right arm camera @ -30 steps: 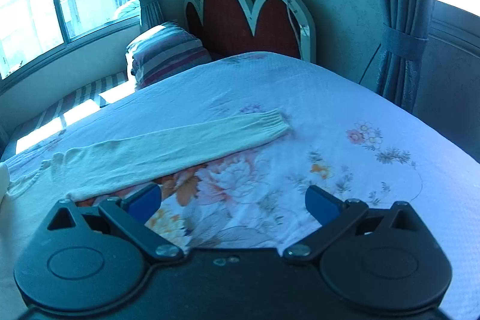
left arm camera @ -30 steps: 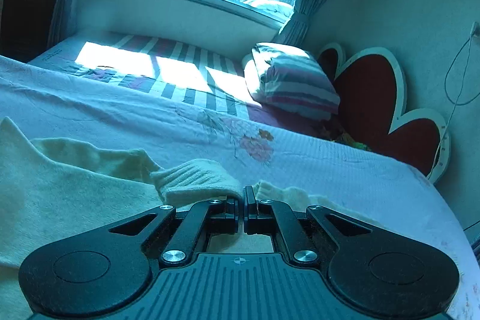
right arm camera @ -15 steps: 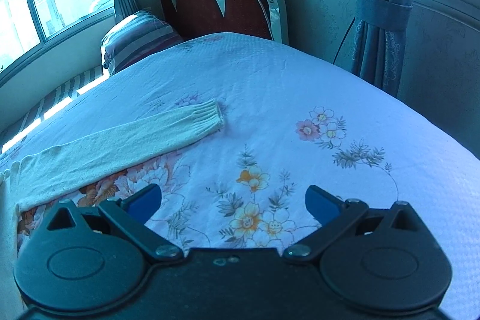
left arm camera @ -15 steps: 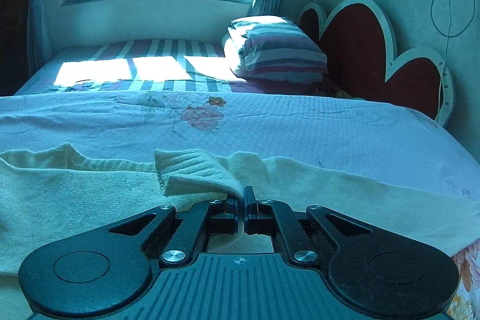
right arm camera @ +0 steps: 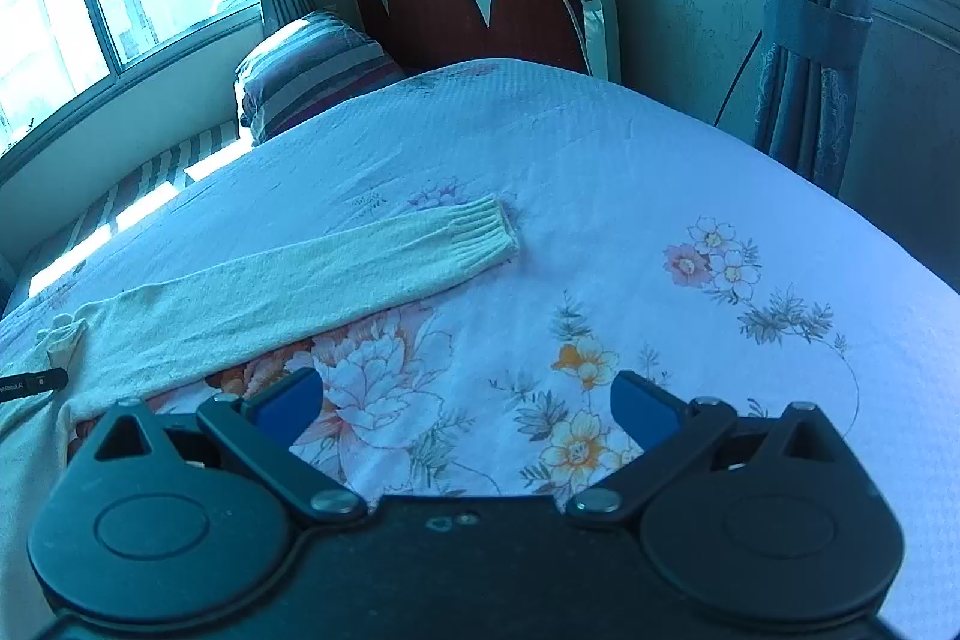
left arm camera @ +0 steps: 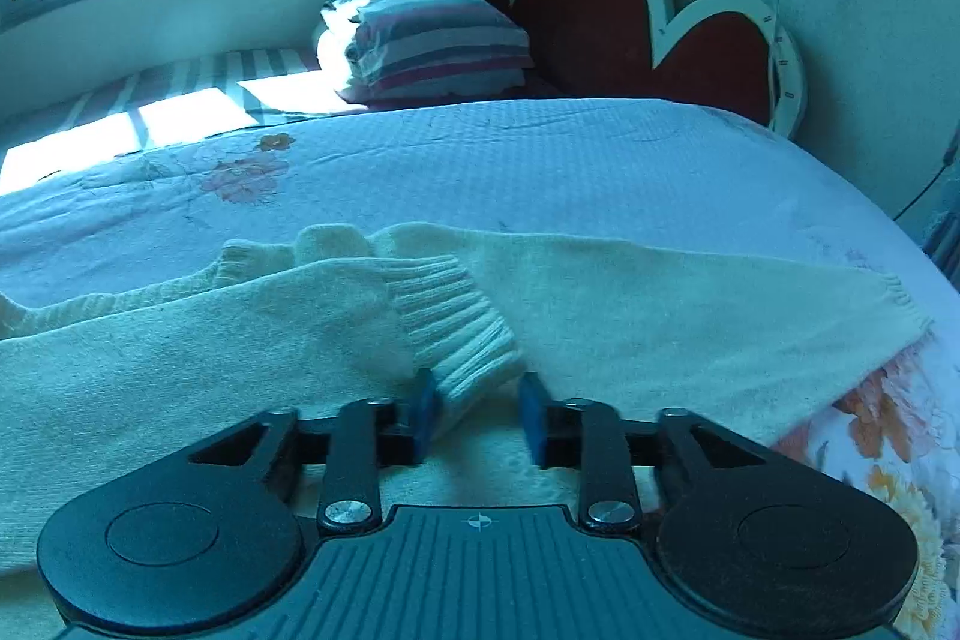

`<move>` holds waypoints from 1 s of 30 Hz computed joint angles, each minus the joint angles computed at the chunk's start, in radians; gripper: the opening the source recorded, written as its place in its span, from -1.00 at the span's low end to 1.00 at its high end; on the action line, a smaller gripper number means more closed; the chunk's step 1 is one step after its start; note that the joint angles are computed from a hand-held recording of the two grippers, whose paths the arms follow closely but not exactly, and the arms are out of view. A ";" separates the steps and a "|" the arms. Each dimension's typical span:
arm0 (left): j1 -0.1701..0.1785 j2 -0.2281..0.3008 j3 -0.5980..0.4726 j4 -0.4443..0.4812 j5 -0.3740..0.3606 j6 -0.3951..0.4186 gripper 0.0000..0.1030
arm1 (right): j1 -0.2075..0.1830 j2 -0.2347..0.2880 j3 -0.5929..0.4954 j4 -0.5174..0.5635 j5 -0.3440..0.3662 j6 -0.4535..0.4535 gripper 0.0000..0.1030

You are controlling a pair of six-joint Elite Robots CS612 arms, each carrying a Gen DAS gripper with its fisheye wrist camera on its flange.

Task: Fold small clothes
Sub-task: 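Carry the held sleeve across the sweater body with the left gripper, release, then grasp the other sleeve cuff with the right gripper and lift it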

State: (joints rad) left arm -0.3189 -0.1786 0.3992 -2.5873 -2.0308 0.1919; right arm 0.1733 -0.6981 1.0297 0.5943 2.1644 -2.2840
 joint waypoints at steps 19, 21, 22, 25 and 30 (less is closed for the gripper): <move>0.134 -0.284 0.616 -0.432 0.518 -0.312 0.47 | -0.152 -0.026 0.123 -0.404 -0.271 0.120 0.92; 0.142 -0.299 0.649 -0.429 0.547 -0.330 0.47 | -0.156 -0.016 0.113 -0.406 -0.275 0.136 0.92; 0.145 -0.304 0.660 -0.430 0.560 -0.341 0.47 | -0.157 -0.013 0.112 -0.414 -0.275 0.143 0.91; 0.152 -0.314 0.685 -0.423 0.589 -0.378 0.47 | -0.158 -0.004 0.100 -0.426 -0.283 0.132 0.87; 0.154 -0.319 0.697 -0.430 0.602 -0.387 0.47 | -0.176 -0.001 0.105 -0.434 -0.354 0.186 -0.80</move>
State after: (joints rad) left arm -0.1651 -0.4978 1.0964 -3.0174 -1.4288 -0.1954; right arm -0.0022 -0.6988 1.1345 0.1600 1.8103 -2.0976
